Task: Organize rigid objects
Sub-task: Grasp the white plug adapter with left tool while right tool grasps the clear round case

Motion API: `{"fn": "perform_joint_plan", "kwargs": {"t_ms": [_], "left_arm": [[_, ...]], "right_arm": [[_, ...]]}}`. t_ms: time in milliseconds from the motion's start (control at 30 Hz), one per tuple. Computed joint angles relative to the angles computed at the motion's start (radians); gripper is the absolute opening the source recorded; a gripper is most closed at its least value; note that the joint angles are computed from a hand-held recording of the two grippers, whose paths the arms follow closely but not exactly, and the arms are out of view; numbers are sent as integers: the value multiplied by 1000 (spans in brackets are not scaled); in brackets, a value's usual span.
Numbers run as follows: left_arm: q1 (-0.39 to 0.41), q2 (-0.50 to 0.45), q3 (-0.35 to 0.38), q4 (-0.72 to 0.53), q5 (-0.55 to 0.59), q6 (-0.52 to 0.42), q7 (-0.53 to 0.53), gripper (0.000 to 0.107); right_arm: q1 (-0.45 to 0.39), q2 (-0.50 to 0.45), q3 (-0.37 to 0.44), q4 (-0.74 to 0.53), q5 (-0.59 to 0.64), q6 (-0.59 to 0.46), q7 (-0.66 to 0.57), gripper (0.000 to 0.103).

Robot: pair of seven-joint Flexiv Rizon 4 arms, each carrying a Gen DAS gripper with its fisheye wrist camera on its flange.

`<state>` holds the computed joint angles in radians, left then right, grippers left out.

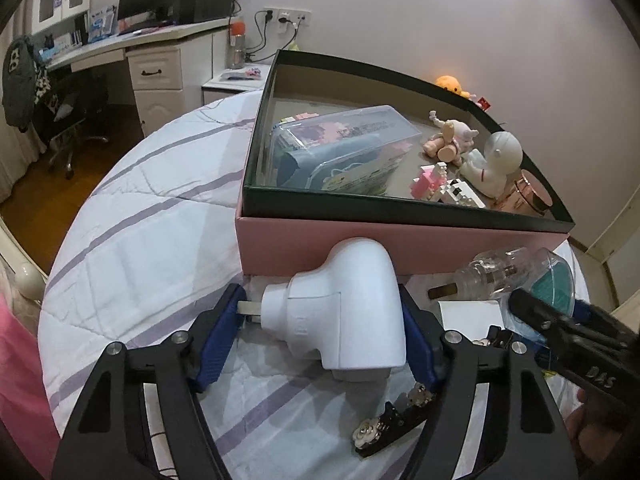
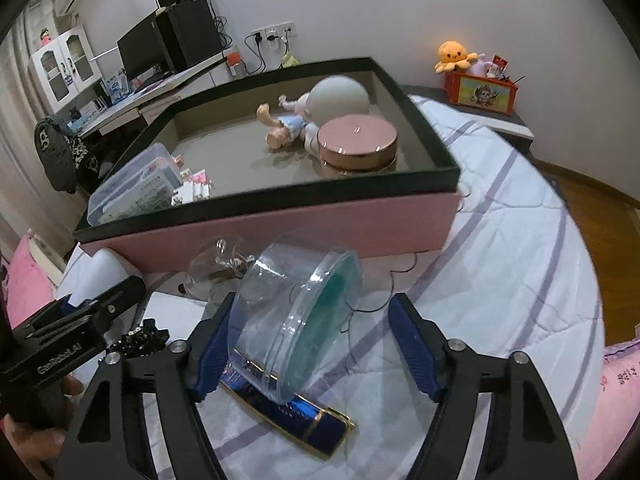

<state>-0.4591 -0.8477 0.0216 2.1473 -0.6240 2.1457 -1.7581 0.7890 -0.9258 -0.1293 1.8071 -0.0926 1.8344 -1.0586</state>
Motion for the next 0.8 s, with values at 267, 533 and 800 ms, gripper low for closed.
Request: {"fn": "perform_joint_plan", "kwargs": {"t_ms": [267, 533, 800], "left_arm": [[24, 13, -20, 39, 47, 44, -39, 74], [-8, 24, -11, 56, 8, 56, -26, 74], [-52, 40, 1, 74, -50, 88, 10, 74]], "right_arm": [[-20, 9, 20, 29, 20, 53, -26, 39], [-39, -7, 38, -7, 20, 24, -30, 38], [-82, 18, 89, 47, 15, 97, -49, 38]]}}
